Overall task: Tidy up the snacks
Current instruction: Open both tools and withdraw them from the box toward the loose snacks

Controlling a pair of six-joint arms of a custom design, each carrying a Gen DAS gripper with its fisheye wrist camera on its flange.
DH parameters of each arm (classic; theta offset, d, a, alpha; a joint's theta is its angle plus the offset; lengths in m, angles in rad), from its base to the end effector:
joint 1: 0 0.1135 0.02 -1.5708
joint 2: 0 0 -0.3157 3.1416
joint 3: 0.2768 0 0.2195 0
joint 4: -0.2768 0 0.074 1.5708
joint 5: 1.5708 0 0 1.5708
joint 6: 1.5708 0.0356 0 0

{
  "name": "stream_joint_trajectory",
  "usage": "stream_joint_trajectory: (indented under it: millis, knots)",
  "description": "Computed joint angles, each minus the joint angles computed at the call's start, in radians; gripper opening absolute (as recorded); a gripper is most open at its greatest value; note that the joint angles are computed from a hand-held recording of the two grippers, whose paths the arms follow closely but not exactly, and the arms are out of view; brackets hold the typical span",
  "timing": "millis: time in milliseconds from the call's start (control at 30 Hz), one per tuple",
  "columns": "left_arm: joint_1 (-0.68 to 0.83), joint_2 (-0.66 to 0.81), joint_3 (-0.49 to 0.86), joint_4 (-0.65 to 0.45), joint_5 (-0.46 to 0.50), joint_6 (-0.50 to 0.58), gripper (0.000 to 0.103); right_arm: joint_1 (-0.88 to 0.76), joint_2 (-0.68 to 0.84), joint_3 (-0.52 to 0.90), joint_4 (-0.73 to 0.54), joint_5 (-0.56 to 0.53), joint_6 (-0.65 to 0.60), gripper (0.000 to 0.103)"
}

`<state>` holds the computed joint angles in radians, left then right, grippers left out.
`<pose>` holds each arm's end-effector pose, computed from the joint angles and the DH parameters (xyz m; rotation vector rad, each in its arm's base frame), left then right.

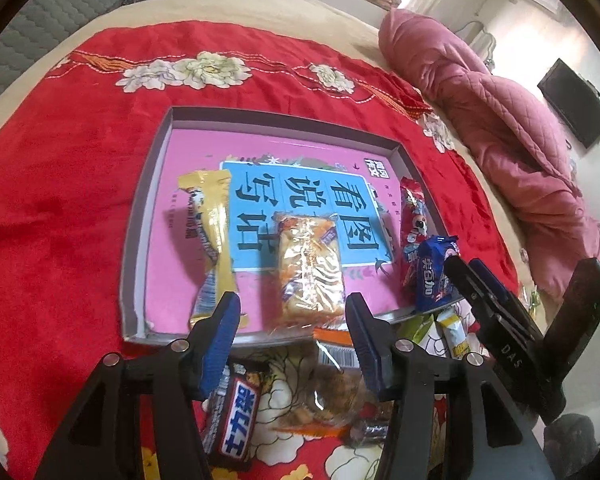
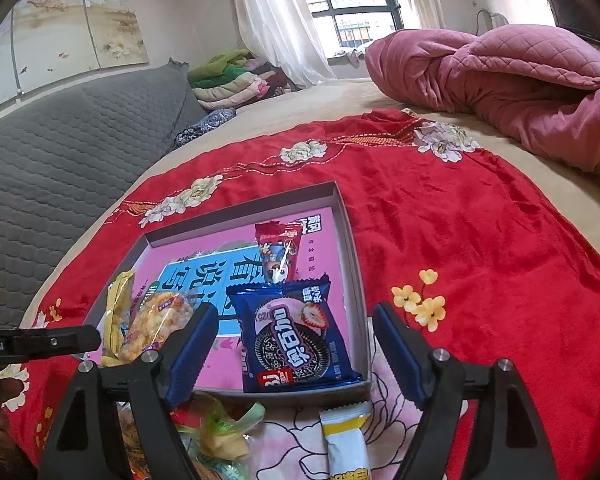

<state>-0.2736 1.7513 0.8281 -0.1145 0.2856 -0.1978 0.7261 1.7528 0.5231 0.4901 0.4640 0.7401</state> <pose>0.2927 -0.0926 0.1987 0.2035 2.6330 -0.5372 0.2218 0.1756 0.1737 0.2469 2.2171 0.2657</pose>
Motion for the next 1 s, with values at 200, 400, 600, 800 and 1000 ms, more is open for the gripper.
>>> stream_joint_trajectory:
  millis: [200,400,600,800,1000]
  knots:
    - [0.021,-0.027,-0.016,-0.005,-0.005,0.007,0.056,0.006,-0.014,-0.006,0.000,0.009,-0.003,0.082]
    - [0.024,-0.051,-0.030,-0.010,-0.011,0.013,0.057,0.025,-0.035,-0.005,-0.018,0.030,-0.004,0.083]
    - [0.022,-0.071,-0.033,-0.022,-0.017,0.016,0.057,0.047,-0.056,-0.003,-0.044,0.057,0.005,0.087]
    - [0.020,-0.085,-0.040,-0.027,-0.015,0.020,0.057,0.060,-0.078,-0.005,-0.077,0.080,0.023,0.089]
    - [0.017,-0.106,-0.047,-0.032,-0.014,0.025,0.057,0.077,-0.106,-0.005,-0.134,0.114,0.058,0.090]
